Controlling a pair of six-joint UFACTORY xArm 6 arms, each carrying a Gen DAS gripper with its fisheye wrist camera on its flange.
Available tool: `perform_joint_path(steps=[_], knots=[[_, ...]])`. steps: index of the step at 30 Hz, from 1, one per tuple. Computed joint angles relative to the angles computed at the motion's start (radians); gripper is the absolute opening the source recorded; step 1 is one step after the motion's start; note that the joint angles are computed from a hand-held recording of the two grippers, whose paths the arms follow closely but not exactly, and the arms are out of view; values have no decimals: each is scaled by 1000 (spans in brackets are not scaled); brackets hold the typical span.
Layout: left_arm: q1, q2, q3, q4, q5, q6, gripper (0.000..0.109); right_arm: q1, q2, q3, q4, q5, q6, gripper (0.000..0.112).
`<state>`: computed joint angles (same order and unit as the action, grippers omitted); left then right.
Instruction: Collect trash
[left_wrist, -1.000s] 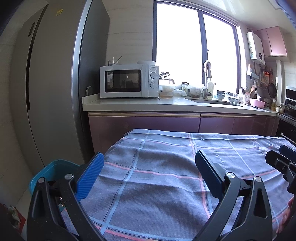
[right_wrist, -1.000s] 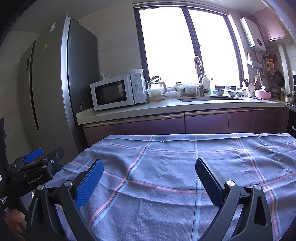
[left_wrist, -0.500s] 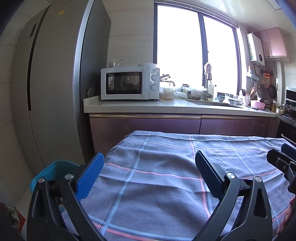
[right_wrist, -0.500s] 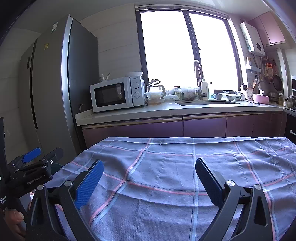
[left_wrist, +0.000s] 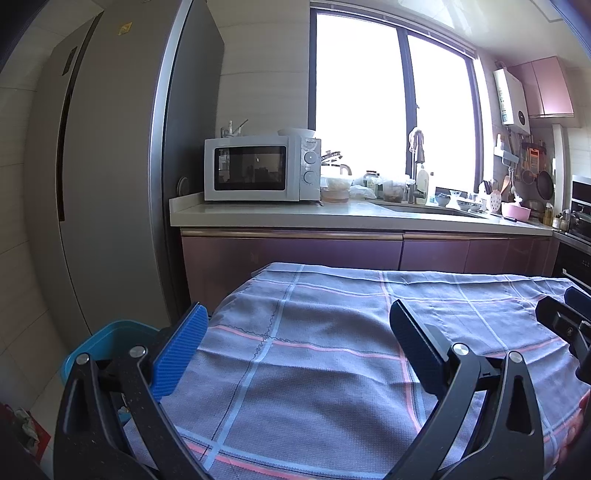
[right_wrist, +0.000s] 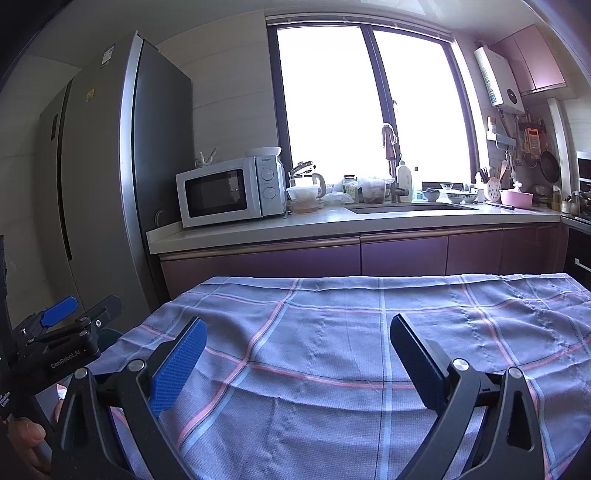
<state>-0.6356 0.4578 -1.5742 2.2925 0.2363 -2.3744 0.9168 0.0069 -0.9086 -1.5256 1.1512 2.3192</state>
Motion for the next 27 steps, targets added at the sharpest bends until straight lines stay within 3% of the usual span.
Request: perform_joint_path(steps=[27], knots=[[-14, -29, 32, 44, 35, -25, 97, 21, -19, 29, 4, 53, 35, 96]])
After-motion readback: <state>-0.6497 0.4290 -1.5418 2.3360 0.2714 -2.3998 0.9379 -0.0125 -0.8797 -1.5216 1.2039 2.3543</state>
